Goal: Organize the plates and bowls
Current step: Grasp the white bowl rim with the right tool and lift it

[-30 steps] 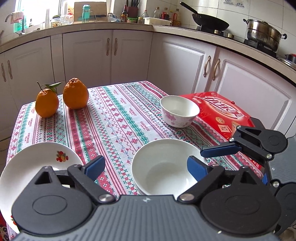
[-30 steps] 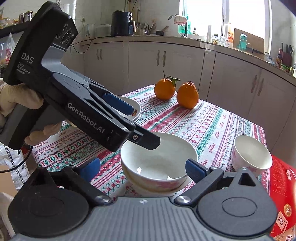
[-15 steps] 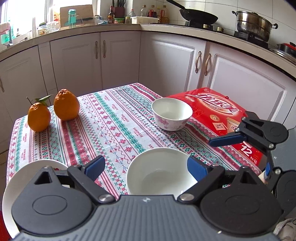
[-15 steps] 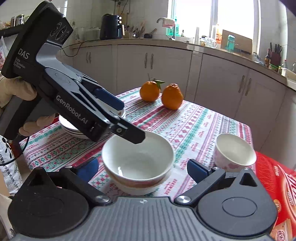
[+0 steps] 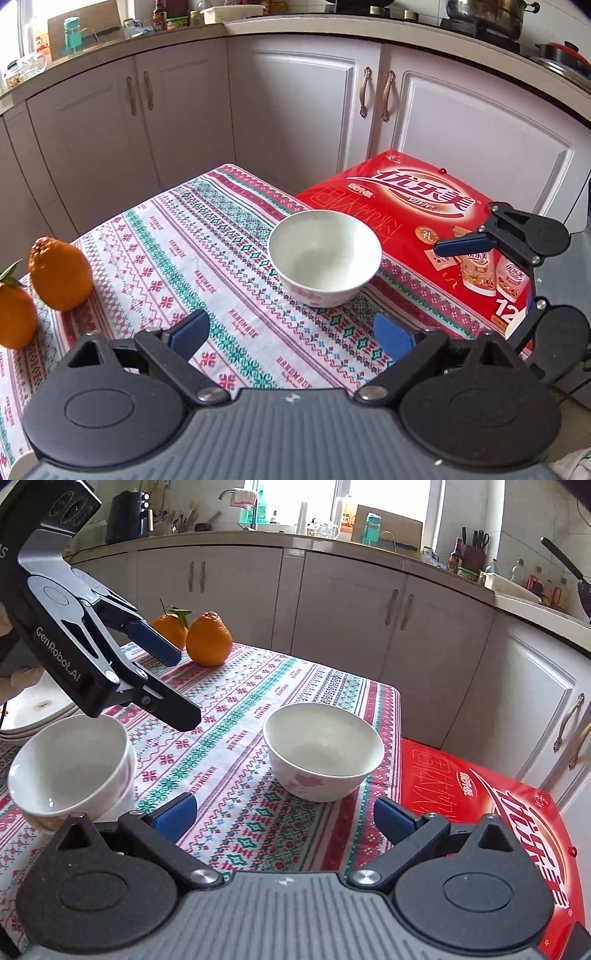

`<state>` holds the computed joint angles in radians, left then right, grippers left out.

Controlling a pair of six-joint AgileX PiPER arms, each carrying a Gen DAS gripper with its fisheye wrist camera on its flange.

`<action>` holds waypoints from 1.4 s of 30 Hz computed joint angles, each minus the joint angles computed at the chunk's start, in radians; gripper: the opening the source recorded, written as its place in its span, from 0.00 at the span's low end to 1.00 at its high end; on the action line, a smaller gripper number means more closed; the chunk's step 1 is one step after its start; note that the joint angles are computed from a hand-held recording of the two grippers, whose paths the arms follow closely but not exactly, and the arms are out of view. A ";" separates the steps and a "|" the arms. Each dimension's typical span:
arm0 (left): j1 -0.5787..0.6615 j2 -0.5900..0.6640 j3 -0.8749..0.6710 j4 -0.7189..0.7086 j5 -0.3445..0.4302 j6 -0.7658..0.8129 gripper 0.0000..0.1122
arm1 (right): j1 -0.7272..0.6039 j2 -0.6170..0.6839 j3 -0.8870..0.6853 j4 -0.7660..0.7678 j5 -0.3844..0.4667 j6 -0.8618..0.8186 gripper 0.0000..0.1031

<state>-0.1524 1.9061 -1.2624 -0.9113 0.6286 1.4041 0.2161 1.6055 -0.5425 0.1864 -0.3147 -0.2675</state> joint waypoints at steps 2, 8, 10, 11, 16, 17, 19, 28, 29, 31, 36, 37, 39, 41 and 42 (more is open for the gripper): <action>-0.024 0.059 -0.074 0.038 0.009 -0.050 0.85 | -0.029 0.045 -0.031 -0.070 -0.005 0.048 1.00; -0.075 0.227 -0.291 0.136 0.065 -0.176 0.85 | -0.103 0.162 -0.131 -0.240 -0.005 0.165 1.00; -0.087 0.279 -0.365 0.160 0.093 -0.219 0.84 | -0.125 0.200 -0.166 -0.309 -0.001 0.222 1.00; -0.092 0.304 -0.401 0.172 0.110 -0.240 0.83 | -0.131 0.215 -0.179 -0.327 -0.001 0.237 1.00; -0.108 0.378 -0.509 0.199 0.159 -0.287 0.77 | -0.152 0.273 -0.229 -0.443 -0.006 0.324 0.99; -0.110 0.389 -0.525 0.204 0.164 -0.293 0.76 | -0.152 0.281 -0.235 -0.437 -0.008 0.315 0.99; -0.113 0.402 -0.544 0.202 0.173 -0.293 0.74 | -0.153 0.293 -0.247 -0.438 -0.009 0.313 0.99; -0.119 0.450 -0.630 0.208 0.233 -0.322 0.66 | -0.171 0.315 -0.277 -0.520 -0.018 0.374 0.93; -0.120 0.450 -0.629 0.207 0.233 -0.319 0.66 | -0.176 0.314 -0.276 -0.552 -0.022 0.403 0.90; -0.120 0.449 -0.629 0.202 0.237 -0.314 0.66 | -0.183 0.310 -0.272 -0.607 -0.027 0.454 0.86; -0.118 0.443 -0.622 0.195 0.242 -0.302 0.66 | -0.174 0.302 -0.270 -0.594 -0.016 0.448 0.85; -0.117 0.440 -0.618 0.194 0.242 -0.299 0.66 | -0.173 0.300 -0.269 -0.594 -0.012 0.451 0.84; -0.118 0.429 -0.603 0.195 0.237 -0.290 0.66 | -0.172 0.292 -0.266 -0.607 -0.005 0.469 0.84; -0.116 0.414 -0.583 0.188 0.235 -0.281 0.66 | -0.170 0.281 -0.259 -0.614 -0.001 0.479 0.84; -0.115 0.404 -0.569 0.183 0.231 -0.275 0.66 | -0.167 0.272 -0.254 -0.610 0.003 0.478 0.84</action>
